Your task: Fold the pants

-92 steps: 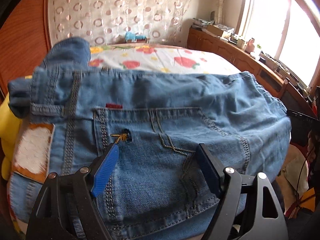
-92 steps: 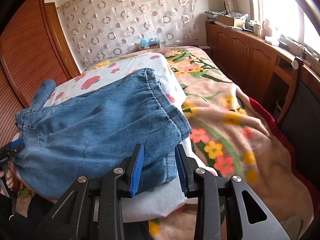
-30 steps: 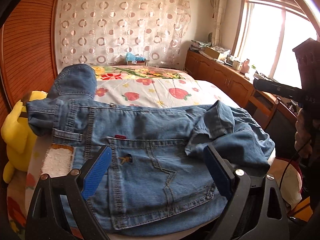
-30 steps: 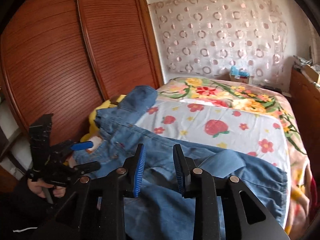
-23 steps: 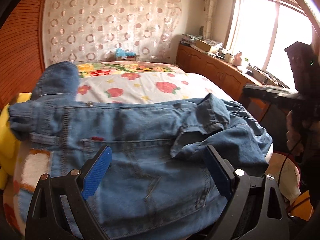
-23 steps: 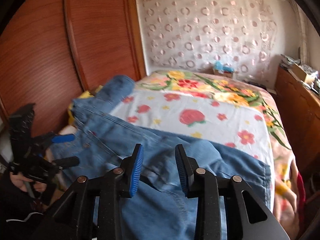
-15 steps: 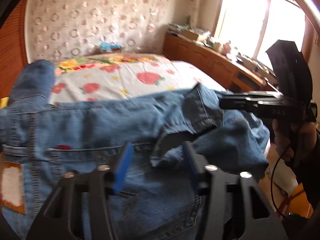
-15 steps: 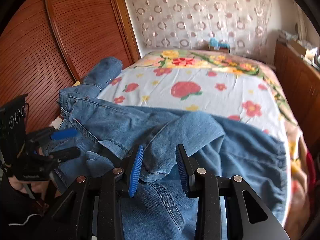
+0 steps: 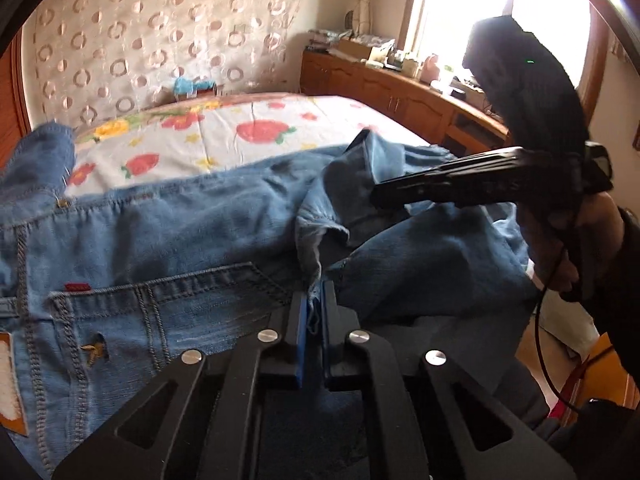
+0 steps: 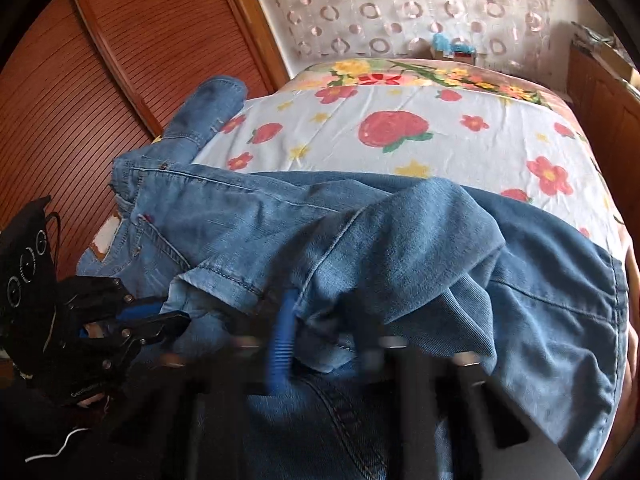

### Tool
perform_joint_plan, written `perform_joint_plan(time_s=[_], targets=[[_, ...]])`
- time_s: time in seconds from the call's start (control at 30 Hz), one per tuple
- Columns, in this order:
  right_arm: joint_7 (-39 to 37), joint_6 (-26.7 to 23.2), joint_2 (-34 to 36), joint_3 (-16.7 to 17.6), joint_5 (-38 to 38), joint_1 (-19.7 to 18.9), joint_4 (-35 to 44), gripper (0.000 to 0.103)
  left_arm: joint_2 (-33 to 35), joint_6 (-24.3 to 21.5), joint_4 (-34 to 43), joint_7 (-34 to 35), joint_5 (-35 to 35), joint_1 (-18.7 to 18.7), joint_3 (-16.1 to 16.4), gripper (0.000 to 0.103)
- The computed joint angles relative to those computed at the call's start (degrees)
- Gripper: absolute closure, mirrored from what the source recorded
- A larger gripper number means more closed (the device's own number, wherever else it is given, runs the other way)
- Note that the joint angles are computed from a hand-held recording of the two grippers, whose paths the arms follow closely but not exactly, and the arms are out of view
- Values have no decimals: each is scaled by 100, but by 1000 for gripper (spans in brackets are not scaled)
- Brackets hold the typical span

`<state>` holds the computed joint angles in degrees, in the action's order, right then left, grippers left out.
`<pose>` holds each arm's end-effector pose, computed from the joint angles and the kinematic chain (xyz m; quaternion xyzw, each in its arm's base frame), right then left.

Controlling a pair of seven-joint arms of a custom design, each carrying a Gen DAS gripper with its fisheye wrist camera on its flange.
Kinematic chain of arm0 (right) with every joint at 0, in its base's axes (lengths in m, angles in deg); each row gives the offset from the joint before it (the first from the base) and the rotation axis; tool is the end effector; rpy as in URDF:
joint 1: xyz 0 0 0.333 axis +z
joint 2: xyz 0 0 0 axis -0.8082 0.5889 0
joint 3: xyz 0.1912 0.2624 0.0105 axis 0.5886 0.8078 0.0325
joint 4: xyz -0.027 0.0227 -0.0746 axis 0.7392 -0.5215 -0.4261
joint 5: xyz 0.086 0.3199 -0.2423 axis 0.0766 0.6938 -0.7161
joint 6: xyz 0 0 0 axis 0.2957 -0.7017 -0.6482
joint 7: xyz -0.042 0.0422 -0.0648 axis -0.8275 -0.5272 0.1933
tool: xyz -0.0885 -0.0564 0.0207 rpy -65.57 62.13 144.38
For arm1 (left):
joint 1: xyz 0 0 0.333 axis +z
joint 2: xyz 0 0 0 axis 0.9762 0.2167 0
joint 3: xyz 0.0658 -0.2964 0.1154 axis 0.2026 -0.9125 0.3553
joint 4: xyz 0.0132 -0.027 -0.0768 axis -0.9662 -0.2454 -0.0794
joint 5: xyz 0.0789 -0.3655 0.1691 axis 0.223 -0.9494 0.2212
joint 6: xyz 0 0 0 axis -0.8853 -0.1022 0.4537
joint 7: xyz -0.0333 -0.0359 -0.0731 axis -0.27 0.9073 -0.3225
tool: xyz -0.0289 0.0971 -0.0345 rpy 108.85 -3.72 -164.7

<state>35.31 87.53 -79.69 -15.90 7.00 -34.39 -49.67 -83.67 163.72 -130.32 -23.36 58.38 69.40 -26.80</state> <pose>0.5838 0.3115 0.5169 -0.8546 0.3712 -0.0192 0.3625 0.4272 -0.2918 0.4846 -0.6034 0.6883 -0.3488 0.2012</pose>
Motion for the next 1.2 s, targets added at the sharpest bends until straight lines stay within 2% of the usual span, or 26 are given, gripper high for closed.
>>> perform_joint_plan(time_s=[0.1,0.23,0.33,0.57,0.67,0.87,1.07,1.2], targets=[[-305,79,-59,47,349,-47,47,101,-340,84,-146,-187,131,132,-109,97],[-711,326,-243,96,832,6,96,102,-1076,218,-447,-247,47,263,-187,98],[-901,474,-328,137,1090,133,250,102,-1532,285,-717,49,-318,26,68,98],[-1276,541,-232,287,1344,502,763,102,-2887,-112,-1351,366,-873,59,105,98],[-1412,640,-151,388,1421,619,881,102,-3238,-271,-1495,435,-1013,172,47,98],[-1894,433,124,448,1735,583,1154,102,-3788,-584,-1758,411,-1139,373,-53,98],[-1767,223,584,540,1297,653,1721,102,-4241,-949,-2122,291,-1240,387,-14,98],[-1413,332,995,616,588,891,2141,102,-4539,-1213,-2443,166,-1335,279,69,98]])
